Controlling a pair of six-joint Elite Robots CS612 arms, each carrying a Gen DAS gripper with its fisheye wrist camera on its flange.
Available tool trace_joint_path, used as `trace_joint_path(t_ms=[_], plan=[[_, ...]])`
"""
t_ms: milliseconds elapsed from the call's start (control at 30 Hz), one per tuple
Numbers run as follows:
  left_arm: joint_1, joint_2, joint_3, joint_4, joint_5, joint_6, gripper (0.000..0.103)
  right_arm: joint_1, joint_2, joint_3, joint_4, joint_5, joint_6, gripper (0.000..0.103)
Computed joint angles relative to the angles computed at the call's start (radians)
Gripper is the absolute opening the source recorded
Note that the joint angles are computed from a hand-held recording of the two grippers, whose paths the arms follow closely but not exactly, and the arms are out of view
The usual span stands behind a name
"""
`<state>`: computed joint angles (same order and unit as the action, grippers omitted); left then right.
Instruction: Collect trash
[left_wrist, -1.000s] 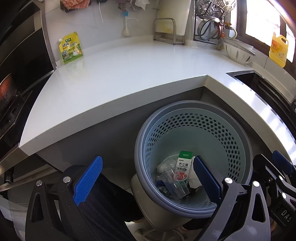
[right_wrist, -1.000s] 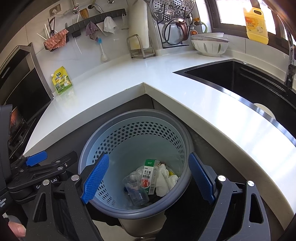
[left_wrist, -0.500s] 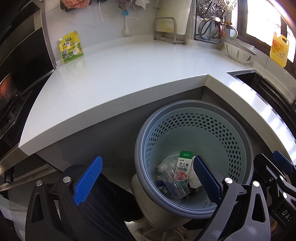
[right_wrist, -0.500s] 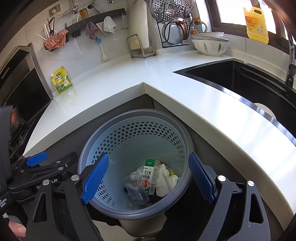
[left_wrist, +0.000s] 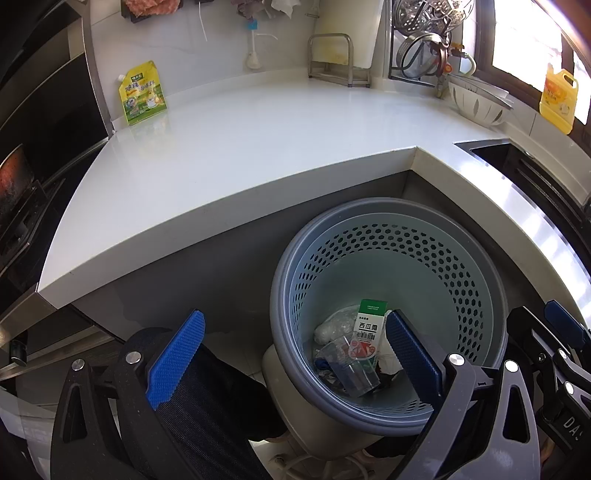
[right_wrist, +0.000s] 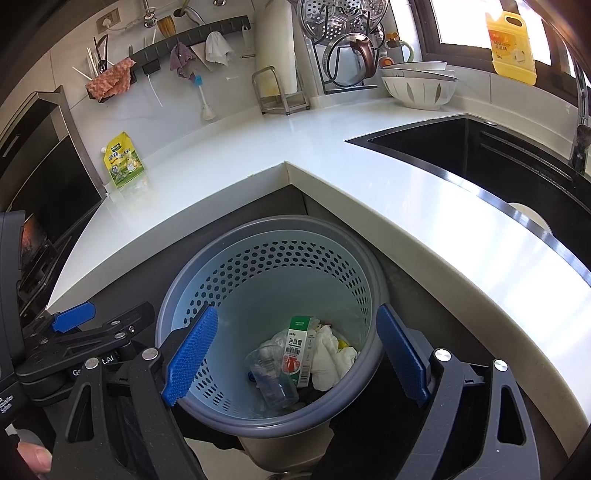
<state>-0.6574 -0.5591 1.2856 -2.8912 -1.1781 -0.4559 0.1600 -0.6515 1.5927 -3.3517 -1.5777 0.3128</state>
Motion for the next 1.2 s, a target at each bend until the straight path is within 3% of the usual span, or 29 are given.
trace_joint_path(t_ms=[1200], plan=[[0.000, -0.001, 0.006, -0.007, 0.001, 0.004, 0.097, -0.002, 0.001, 0.003, -0.003, 0.006, 0.003, 0.084]])
